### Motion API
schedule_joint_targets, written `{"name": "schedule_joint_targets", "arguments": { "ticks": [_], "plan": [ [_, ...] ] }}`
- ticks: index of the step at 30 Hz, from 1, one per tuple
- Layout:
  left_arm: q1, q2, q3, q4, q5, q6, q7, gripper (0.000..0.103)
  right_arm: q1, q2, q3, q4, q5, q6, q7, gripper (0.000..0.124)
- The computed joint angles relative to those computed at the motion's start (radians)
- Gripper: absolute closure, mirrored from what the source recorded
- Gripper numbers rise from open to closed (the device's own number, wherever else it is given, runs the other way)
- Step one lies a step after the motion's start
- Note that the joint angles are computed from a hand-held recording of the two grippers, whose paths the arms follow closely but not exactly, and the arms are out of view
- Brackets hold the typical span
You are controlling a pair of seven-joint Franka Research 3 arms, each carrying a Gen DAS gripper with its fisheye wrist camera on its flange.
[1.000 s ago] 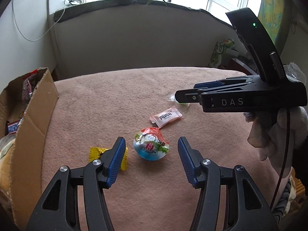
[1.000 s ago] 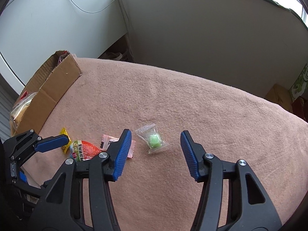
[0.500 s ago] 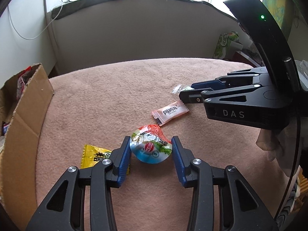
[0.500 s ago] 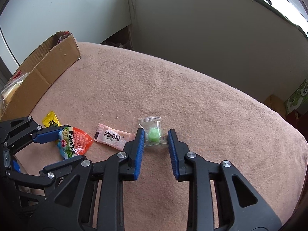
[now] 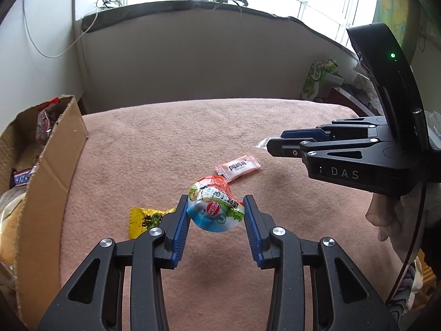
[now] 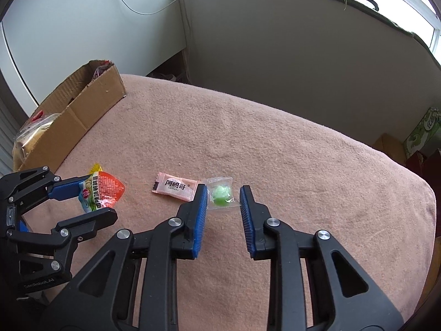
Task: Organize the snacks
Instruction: 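Carry both candies into the box and open both grippers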
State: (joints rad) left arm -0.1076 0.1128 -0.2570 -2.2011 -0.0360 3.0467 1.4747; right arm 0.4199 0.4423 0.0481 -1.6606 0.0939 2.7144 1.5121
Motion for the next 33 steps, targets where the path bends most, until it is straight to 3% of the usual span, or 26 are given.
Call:
{"name": "schedule_joint_targets", "arguments": {
  "ticks": [7,15,26,33],
  "plan": [
    [0.003,-0.079,-0.022,-0.066,-0.177,0.030,0.134,0.066,0.003,-0.090,0.001,-0.104,-0.001,0.056,0.010,0.099],
    [-0.102,-0.171,0.071,-0.128,-0.373,0.061,0.280,0.066,0.011,-0.171,0.015,-0.170,-0.017,0.106,0.017,0.099],
    [-0.229,-0.262,0.246,-0.200,-0.390,0.112,0.282,0.066,0.056,-0.169,0.031,-0.094,-0.060,0.107,0.040,0.099],
    [-0.234,-0.316,0.326,-0.245,-0.294,0.141,0.203,0.066,0.099,-0.096,0.041,0.042,-0.075,0.072,0.040,0.099]
  ]
}}
